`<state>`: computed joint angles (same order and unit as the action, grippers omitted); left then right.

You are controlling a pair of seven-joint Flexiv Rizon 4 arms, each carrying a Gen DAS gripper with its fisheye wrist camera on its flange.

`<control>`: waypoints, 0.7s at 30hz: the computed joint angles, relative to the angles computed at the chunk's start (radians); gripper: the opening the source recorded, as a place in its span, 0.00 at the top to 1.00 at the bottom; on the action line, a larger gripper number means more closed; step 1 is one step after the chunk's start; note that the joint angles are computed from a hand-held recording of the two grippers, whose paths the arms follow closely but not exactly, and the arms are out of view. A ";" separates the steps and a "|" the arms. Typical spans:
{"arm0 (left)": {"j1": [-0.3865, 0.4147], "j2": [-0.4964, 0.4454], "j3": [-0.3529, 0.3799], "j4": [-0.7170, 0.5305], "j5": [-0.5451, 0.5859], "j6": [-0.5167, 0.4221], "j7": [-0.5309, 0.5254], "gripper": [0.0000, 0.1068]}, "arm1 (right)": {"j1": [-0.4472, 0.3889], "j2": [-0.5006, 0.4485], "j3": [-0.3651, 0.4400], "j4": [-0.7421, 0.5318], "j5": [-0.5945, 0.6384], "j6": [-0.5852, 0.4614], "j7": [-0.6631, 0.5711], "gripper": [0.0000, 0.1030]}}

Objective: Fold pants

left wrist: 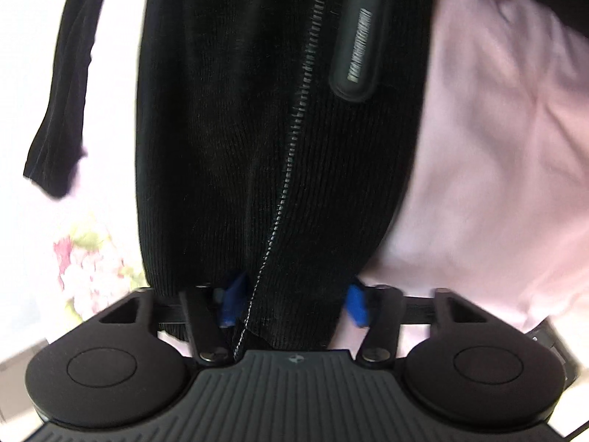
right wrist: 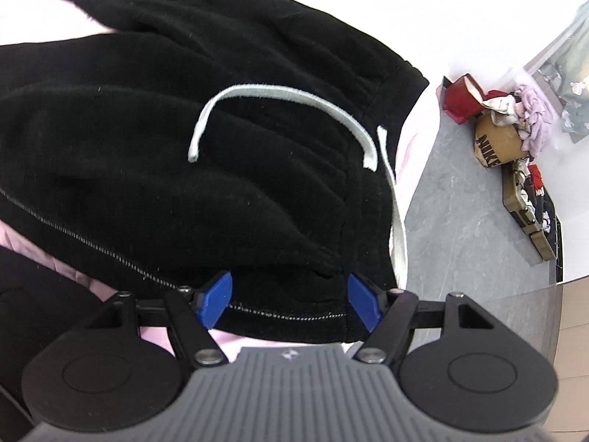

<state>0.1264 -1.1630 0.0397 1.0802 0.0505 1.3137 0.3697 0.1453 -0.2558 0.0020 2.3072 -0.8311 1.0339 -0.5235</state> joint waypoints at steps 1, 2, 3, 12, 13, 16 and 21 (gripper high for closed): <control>-0.013 0.003 0.016 -0.006 -0.020 -0.016 -0.046 0.58 | -0.002 -0.002 0.006 0.001 0.012 0.001 -0.019 0.34; -0.029 0.004 0.036 -0.019 -0.039 -0.038 -0.103 0.65 | -0.004 -0.005 0.009 0.002 0.022 0.005 -0.037 0.34; -0.040 0.008 0.049 -0.027 -0.055 -0.057 -0.159 0.69 | -0.005 -0.005 0.012 0.005 0.033 0.007 -0.055 0.34; -0.077 0.030 0.085 -0.137 -0.108 -0.253 -0.583 0.81 | -0.005 0.009 0.009 0.074 -0.011 0.018 -0.150 0.34; -0.076 0.031 0.084 -0.161 -0.114 -0.289 -0.626 0.81 | -0.007 0.010 0.008 0.083 -0.020 0.021 -0.161 0.34; -0.067 0.026 0.058 -0.227 -0.123 -0.362 -0.715 0.82 | -0.013 0.011 -0.011 0.112 -0.115 0.069 -0.140 0.35; -0.062 0.069 0.027 -0.190 -0.095 -0.341 -0.795 0.83 | -0.042 -0.015 -0.043 0.125 -0.365 0.176 -0.062 0.38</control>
